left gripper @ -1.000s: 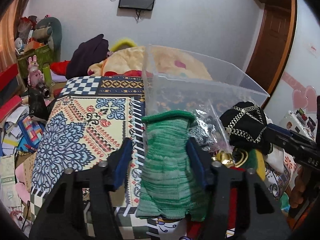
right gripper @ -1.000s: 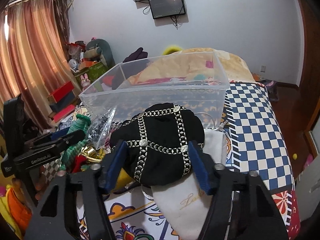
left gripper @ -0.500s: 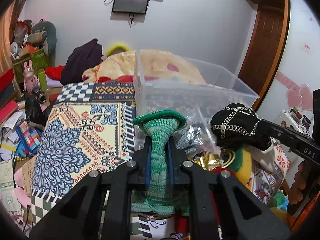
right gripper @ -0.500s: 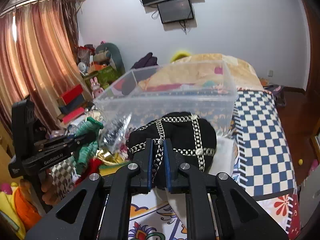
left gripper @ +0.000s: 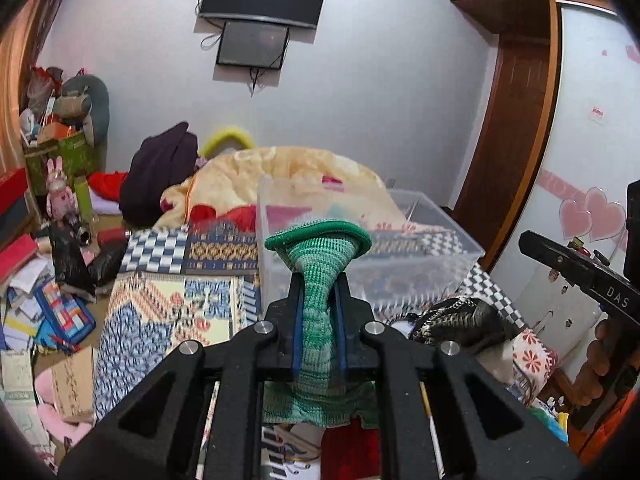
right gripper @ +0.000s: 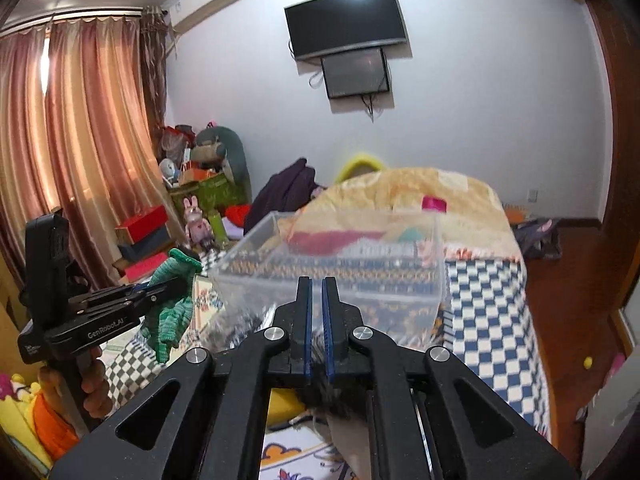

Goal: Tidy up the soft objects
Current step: 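Lift and carry the glove and cap over the clear box with both tools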

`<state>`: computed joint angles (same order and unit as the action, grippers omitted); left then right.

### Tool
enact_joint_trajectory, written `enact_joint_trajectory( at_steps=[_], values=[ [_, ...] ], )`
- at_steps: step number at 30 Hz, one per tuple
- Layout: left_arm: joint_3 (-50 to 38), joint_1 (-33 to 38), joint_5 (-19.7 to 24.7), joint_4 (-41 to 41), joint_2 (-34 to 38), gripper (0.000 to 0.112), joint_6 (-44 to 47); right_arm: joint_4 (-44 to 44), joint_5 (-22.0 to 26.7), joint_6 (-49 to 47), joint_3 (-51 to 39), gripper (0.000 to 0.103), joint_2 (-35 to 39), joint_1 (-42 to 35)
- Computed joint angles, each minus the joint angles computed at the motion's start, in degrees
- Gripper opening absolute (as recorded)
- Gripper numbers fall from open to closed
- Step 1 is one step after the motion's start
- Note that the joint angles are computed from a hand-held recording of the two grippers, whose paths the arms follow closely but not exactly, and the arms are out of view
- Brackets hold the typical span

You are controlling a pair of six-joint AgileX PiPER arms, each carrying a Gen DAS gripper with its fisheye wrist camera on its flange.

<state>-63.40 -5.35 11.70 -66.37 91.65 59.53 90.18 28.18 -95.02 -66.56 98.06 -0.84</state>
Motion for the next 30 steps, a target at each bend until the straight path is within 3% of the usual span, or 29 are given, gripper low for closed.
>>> enact_joint_trajectory(
  at_steps=[3,6,8,10,13,16,20,22,25,30],
  values=[
    [-0.1,-1.3,-2.3,1.5,-0.8,0.013,-0.6,-3.2,-0.4,2.5,-2.0,0.004,0.8,0.6],
    [1.7,-2.2,-4.1,-2.8,-2.0,0.013,4.6,-5.6,-3.7,4.6,-1.5,0.007,1.6,1.3],
    [2.3,-1.8,-3.4,-5.8,-2.0,0.013,7.5,-9.9,-2.1,8.6,-1.6,0.022,2.9,0.3],
    [2.7,-1.1,-2.1,-7.3,-1.9,0.013,8.5,-9.2,-2.6,7.2,0.3,0.053,2.4,0.1],
    [3.2,-0.9,-2.0,-6.7,-1.5,0.013,7.3,-5.4,-4.5,1.1,4.0,0.062,1.0,0.7],
    [3.4,-0.4,-1.2,-4.4,-0.8,0.013,4.3,-9.0,-5.7,3.0,4.2,0.063,1.7,1.8],
    [4.0,-0.1,-1.1,-4.4,-0.7,0.013,3.9,-18.0,-6.5,12.3,1.4,0.060,5.4,2.3],
    [4.1,0.0,-1.0,-5.1,-0.7,0.013,4.5,-20.2,-4.0,14.9,-0.4,0.030,7.0,1.3],
    [4.1,0.1,-1.0,-5.3,-0.8,0.013,4.8,-18.2,-5.4,12.9,0.4,0.017,6.7,1.7],
    [3.4,-0.5,-1.4,-1.6,-0.8,0.013,1.4,-11.8,-4.4,6.7,2.5,0.016,3.4,0.3]
  ],
)
